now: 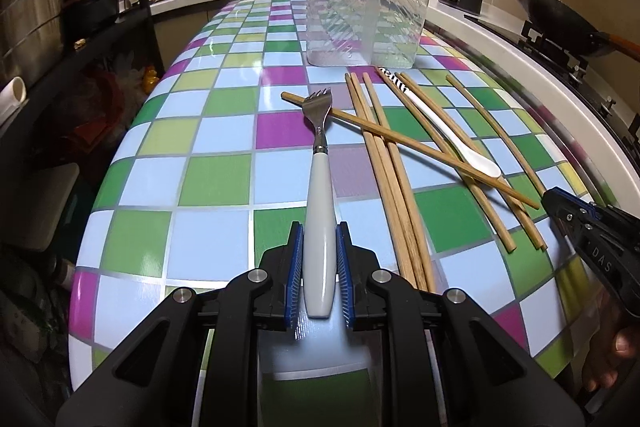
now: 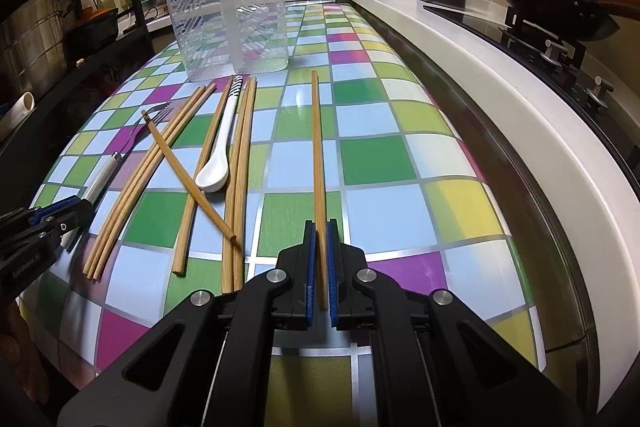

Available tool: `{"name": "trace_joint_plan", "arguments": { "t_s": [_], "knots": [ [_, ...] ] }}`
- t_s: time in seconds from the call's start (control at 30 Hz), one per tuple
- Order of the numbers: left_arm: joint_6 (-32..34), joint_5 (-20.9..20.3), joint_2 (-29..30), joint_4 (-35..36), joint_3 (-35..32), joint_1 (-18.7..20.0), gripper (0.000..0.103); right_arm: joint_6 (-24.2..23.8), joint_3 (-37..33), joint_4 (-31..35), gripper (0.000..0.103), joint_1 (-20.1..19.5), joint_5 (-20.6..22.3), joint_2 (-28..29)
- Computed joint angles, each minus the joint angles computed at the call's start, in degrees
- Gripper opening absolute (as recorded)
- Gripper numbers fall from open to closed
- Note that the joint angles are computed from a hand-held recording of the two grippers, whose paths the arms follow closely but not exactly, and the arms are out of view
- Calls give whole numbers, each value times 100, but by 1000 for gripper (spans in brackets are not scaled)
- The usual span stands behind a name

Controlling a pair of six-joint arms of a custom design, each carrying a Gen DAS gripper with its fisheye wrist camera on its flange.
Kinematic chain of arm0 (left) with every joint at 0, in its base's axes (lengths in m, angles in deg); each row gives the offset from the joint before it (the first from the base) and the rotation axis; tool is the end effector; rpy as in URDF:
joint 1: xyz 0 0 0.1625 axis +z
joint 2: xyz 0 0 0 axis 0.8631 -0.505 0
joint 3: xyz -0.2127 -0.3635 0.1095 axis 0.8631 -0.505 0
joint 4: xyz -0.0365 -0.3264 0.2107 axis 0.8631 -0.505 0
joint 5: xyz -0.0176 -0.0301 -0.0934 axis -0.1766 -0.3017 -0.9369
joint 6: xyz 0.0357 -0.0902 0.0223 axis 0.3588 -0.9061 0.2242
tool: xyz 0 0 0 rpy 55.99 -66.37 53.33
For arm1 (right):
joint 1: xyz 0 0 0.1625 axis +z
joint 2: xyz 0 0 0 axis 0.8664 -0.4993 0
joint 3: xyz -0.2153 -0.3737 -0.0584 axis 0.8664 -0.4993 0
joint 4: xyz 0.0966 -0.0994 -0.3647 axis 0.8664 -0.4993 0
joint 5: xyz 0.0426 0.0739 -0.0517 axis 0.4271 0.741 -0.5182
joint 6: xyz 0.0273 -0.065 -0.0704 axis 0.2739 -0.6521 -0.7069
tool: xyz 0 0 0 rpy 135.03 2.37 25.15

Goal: Organize utensils
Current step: 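Lift the fork with the left gripper while the right gripper lifts its chopstick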

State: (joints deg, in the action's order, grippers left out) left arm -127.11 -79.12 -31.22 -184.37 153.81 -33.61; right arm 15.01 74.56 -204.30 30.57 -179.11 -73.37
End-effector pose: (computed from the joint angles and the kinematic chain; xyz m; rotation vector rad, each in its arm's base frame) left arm -0.2755 -0.3690 0.0322 0.5476 2.3197 -0.7986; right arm 0.0822 -0.3346 0.2261 0.2779 -2.2035 0.9126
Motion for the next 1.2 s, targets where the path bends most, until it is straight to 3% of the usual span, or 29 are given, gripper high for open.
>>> {"name": "trace_joint_plan", "arguments": {
  "t_s": [0.23, 0.6, 1.2],
  "knots": [
    [-43, 83, 62, -11, 0, -22, 18, -279, 34, -385, 9, 45, 43, 242],
    [-97, 139, 71, 14, 4, -46, 18, -141, -42, 136, 6, 102, -43, 26],
    [-256, 276, 135, 5, 17, -97, 18, -151, -90, -19, 6, 78, -183, 89]
  ]
}}
